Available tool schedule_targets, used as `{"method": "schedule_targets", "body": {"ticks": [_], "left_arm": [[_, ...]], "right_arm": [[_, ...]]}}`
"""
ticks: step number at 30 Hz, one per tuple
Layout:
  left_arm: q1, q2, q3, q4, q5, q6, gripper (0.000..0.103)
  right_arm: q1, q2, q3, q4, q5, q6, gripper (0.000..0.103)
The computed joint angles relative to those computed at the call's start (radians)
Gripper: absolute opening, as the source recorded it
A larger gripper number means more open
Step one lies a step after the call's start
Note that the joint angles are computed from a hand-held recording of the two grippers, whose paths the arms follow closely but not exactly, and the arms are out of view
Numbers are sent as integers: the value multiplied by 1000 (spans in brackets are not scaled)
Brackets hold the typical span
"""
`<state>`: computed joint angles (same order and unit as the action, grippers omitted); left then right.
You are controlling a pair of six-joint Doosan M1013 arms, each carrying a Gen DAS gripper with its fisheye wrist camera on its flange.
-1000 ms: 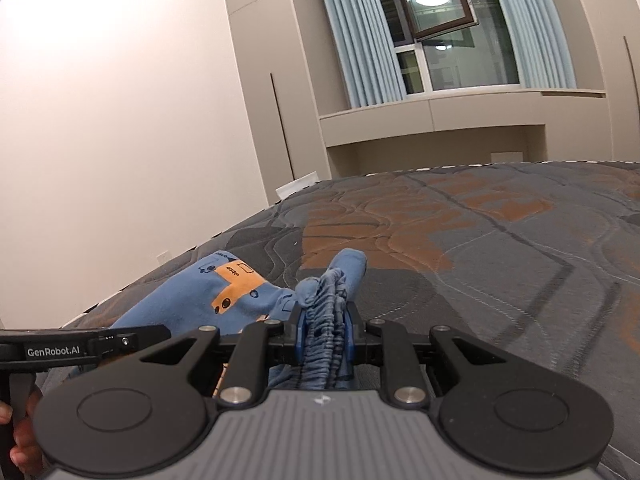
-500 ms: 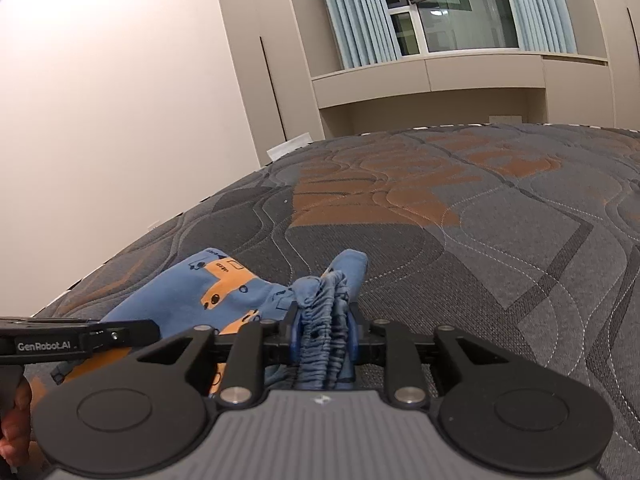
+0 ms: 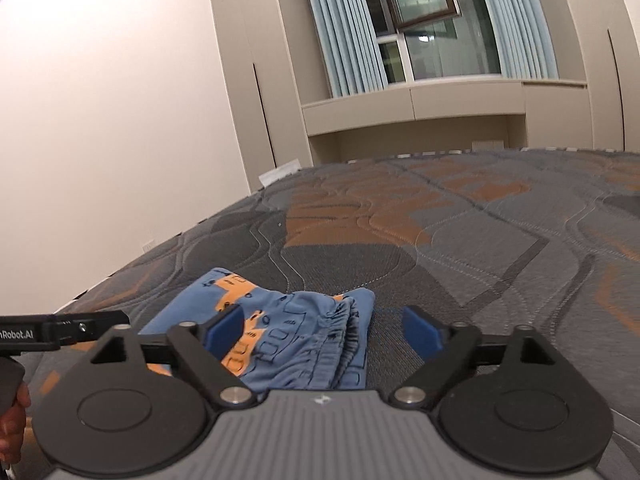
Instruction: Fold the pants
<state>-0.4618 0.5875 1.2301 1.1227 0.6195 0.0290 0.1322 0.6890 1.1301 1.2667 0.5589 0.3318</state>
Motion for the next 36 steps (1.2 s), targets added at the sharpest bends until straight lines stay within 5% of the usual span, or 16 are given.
{"method": "schedule_targets", "body": {"ticks": [17,24,36], "left_arm": [[-162,-113,233,250,186,-293,102],[-197,-136,283,265,199,-343,102],[-210,-154,312,269,212,-366,102]], "right_arm": [[-54,-234,415,490,-33,-571,103],[-59,-292,534,603,-39,-737,103],[-62,-319,577,625,-27,-766,103]]}}
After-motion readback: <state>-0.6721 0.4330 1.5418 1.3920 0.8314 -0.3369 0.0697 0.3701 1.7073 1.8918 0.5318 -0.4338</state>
